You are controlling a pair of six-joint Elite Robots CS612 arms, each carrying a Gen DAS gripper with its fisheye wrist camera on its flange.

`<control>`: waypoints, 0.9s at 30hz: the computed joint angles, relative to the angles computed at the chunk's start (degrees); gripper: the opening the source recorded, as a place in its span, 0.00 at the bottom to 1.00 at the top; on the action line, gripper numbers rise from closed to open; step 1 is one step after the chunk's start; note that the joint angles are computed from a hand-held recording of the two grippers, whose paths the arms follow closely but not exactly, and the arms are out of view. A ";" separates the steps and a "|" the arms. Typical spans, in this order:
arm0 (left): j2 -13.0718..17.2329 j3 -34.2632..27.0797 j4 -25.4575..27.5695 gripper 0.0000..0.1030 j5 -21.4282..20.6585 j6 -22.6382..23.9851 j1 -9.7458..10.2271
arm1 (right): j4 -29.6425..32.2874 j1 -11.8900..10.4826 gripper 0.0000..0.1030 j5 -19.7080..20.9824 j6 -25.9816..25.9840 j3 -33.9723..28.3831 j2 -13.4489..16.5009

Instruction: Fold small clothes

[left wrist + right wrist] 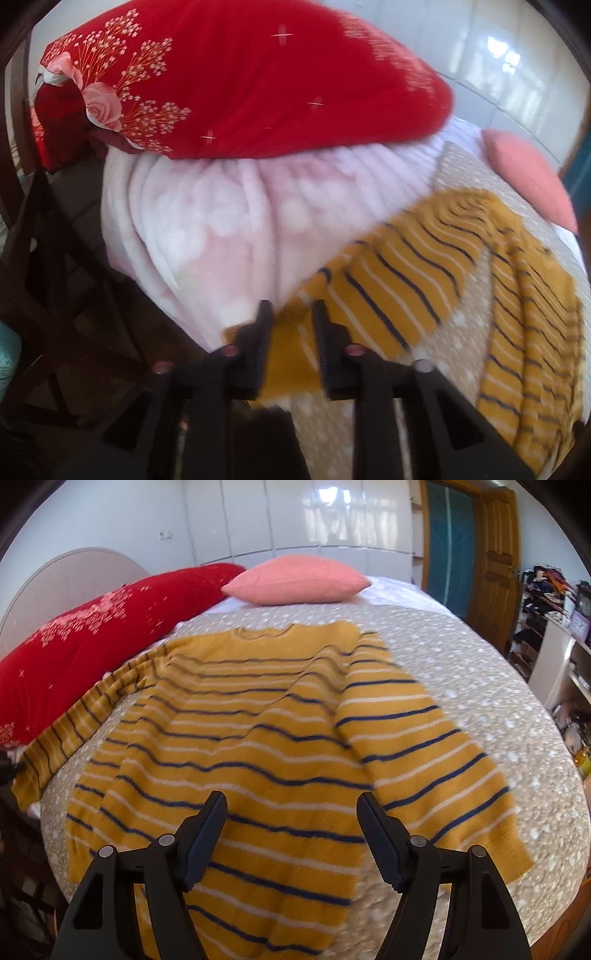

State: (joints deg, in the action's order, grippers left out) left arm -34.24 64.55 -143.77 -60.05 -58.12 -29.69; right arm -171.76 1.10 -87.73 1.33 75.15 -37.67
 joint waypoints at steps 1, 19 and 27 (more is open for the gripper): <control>-0.48 1.22 -1.71 0.46 0.28 0.93 -0.59 | -0.71 -0.18 0.75 -1.21 0.13 0.14 -0.10; 2.55 -4.07 -9.06 0.68 -6.97 12.25 -3.73 | 10.27 -7.88 0.08 9.91 3.92 -6.16 3.05; 4.35 -7.33 -5.51 0.69 -7.64 13.20 -3.55 | 10.30 -8.45 0.13 -18.72 9.27 -15.74 6.12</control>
